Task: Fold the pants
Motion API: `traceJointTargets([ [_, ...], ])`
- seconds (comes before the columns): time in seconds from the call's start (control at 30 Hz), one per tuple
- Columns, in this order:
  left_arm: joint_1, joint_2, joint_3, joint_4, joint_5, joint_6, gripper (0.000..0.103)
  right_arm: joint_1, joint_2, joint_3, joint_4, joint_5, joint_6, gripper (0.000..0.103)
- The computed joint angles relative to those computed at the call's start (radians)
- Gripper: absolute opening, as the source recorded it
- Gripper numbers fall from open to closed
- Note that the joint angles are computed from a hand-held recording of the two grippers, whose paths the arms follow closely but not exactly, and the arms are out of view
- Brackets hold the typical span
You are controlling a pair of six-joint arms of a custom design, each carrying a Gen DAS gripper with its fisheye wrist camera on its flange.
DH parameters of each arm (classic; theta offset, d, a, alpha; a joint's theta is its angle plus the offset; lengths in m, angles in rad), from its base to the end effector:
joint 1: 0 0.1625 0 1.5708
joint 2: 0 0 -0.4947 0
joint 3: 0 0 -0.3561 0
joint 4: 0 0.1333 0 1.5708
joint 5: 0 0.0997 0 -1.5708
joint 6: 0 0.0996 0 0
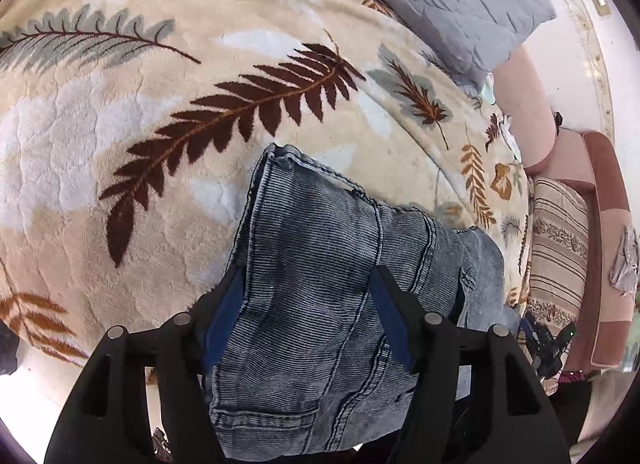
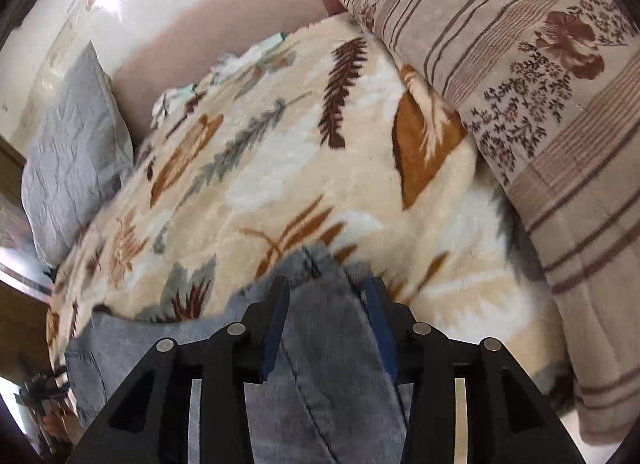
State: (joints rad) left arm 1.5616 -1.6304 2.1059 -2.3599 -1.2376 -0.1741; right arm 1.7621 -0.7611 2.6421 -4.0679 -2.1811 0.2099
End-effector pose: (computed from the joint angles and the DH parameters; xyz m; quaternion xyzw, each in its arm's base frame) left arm 0.1621 -0.4125 0.4345 -0.1060 0.9686 -0.1683 0.1490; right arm 0.1467 -0.3566 0.1556 -0.0995 -0.9080 0.3404 0.2229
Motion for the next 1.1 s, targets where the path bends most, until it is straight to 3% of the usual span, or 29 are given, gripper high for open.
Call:
traceJointTargets([
  [0.07,-0.008,-0.003,0.0,0.012,0.015,-0.012,0.064,-0.031,0.001,-0.015,-0.012,0.045,-0.019,0.043],
  [0.2,-0.016,-0.009,0.007,0.021,0.038,-0.029,0.064,-0.099,-0.058,-0.074,0.245,0.161,-0.06,0.046],
  [0.23,-0.017,-0.009,0.009,0.019,0.042,-0.034,0.064,-0.088,-0.058,-0.086,0.276,0.142,-0.085,0.046],
  [0.27,-0.017,-0.01,0.01,0.019,0.044,-0.038,0.064,-0.063,-0.049,-0.096,0.289,0.095,-0.11,0.033],
  [0.3,-0.02,-0.012,0.013,0.017,0.047,-0.045,0.064,-0.038,-0.05,-0.105,0.317,0.057,-0.123,0.014],
  [0.4,-0.033,-0.014,0.016,0.016,0.069,-0.054,0.064,0.026,-0.058,-0.099,0.327,0.006,-0.129,0.013],
  [0.47,-0.036,-0.009,0.021,0.0,0.077,-0.054,0.064,0.064,-0.054,-0.079,0.259,-0.059,-0.16,0.013],
  [0.53,-0.034,0.003,0.023,-0.009,0.081,-0.066,0.065,0.038,-0.057,-0.079,0.269,-0.112,-0.139,0.013],
  [0.6,-0.046,0.0,0.03,-0.012,0.101,-0.073,0.065,-0.017,-0.063,-0.047,0.217,-0.038,-0.106,0.014],
  [0.73,-0.051,-0.013,0.018,0.01,0.086,-0.046,0.065,-0.02,-0.037,0.024,-0.004,0.033,-0.075,0.021],
  [0.77,-0.039,-0.015,0.011,0.0,0.064,-0.036,0.065,-0.03,-0.032,0.06,-0.073,0.06,-0.062,0.024],
  [0.8,-0.028,-0.014,0.007,-0.011,0.04,-0.033,0.066,-0.03,-0.027,0.077,-0.1,0.057,-0.053,0.036],
  [0.87,0.003,-0.006,-0.005,-0.026,-0.025,-0.032,0.071,-0.044,-0.009,0.113,-0.131,0.056,-0.039,0.046],
  [0.93,0.033,0.01,-0.01,-0.035,-0.089,-0.035,0.07,-0.084,0.048,0.154,-0.202,0.092,-0.021,0.046],
  [0.97,0.041,0.016,-0.009,-0.036,-0.114,-0.027,0.068,-0.095,0.061,0.159,-0.22,0.107,-0.017,0.045],
  [1.03,0.011,0.01,0.008,-0.037,-0.083,-0.011,0.034,-0.059,0.077,0.137,-0.207,0.058,-0.029,0.006],
  [1.1,-0.018,-0.011,0.021,-0.039,-0.062,-0.001,0.033,0.034,0.068,0.108,-0.246,-0.004,-0.075,0.005],
])
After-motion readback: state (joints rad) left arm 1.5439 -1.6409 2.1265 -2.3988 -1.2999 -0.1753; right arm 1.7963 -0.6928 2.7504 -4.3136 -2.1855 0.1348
